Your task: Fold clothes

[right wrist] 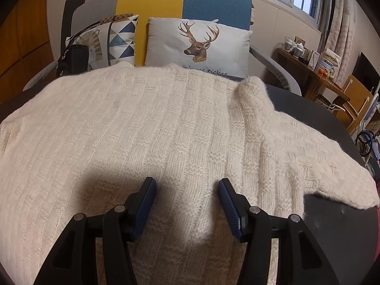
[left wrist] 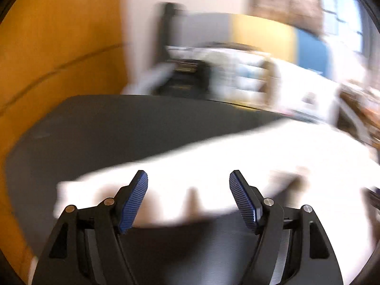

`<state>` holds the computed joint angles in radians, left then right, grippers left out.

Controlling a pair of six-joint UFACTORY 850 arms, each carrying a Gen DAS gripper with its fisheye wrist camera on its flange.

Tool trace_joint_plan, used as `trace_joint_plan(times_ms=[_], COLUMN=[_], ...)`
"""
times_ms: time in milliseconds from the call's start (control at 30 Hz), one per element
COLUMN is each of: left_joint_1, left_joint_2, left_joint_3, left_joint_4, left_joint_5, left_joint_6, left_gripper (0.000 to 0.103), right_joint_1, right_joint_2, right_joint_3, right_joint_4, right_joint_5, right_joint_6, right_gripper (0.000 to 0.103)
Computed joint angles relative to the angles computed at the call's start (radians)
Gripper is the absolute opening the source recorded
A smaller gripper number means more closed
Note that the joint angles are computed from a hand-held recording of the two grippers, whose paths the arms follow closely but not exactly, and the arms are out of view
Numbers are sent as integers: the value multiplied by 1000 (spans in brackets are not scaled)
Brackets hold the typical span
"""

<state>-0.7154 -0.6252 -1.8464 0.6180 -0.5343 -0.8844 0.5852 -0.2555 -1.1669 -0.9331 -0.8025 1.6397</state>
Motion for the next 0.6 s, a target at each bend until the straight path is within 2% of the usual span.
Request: trace_joint_plan(times_ms=[67,133,200,233,267,300,333,400,467,600], left_joint_1=[-45,-97,-126,-132,-132,-125,-121,-111,-89,-94], left_joint_2=[-50,-125,-233,-294,-341,-356,-345,-303,-265,-136], left_joint_3=[-69,-162,-300,-388,-455,-482,-468,-394,-334,-127], left_joint_4=[-105,-142,-161,-172,-178,-186,-196,-224,-283,-229], left_joint_5=[21,0,-71,-159,-206,-213,-209,-204,-177,-110], left_joint_6=[162,297,418,466,500,499,479,440,406,249], left_gripper=[74,74,74,74,74,74,75,83,84,86], right_joint_1=[15,30,56,65,70,79,88,95,69,10], right_joint_2=[15,29,68,72,71,68,64,76,98,106], right_joint_3=[-1,-2,28,31,32,37,43,82,111,129], right_joint_4=[-12,-24,-32,3,32,48,61,21,18,30], right_joint_5=[-13,-26,38,52,60,53,41,49,106,205], right_joint_6=[16,32,53,3,-43,-88,-131,-129,-106,-167], right_gripper=[55,55,54,54,52,51,49,49,52,58])
